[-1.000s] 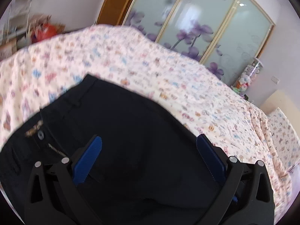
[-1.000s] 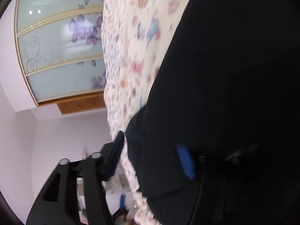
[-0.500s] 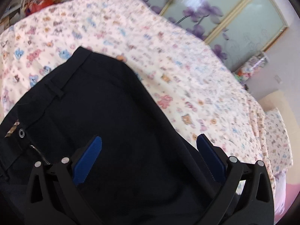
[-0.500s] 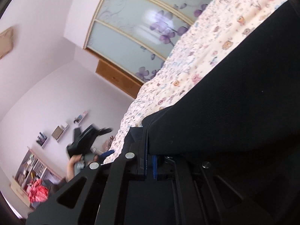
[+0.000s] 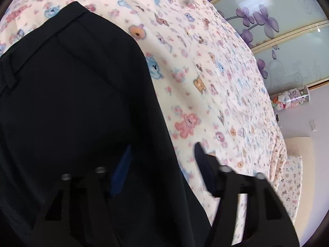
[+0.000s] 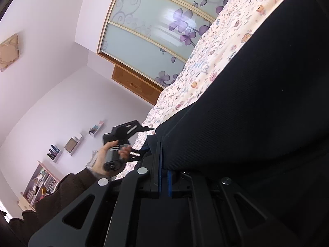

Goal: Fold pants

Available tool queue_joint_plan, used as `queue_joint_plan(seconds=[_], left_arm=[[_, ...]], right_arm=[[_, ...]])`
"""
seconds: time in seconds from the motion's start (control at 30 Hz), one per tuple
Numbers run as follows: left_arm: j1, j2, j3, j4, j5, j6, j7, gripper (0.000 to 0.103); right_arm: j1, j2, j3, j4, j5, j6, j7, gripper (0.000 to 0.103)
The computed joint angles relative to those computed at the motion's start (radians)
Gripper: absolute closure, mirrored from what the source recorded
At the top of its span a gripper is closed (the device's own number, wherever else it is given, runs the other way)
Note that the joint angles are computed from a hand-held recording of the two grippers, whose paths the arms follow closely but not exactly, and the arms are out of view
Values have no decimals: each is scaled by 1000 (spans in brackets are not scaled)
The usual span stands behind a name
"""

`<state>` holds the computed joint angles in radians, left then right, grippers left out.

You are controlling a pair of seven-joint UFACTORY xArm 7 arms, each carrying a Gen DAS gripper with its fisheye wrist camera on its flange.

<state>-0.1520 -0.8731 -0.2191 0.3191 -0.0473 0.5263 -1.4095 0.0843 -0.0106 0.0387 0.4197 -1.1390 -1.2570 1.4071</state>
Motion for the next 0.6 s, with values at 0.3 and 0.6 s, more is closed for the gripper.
queue_joint_plan(seconds=[0.3,0.6], left_arm=[[69,-231,-220,-38,106,87,-261,98],[-153,-607,-401,174,159,667,-320,97]], right_arm=[[-24,85,-2,9,-9,-84,-61,99],[-104,-80,-64,-59,-118,-151,4,99]])
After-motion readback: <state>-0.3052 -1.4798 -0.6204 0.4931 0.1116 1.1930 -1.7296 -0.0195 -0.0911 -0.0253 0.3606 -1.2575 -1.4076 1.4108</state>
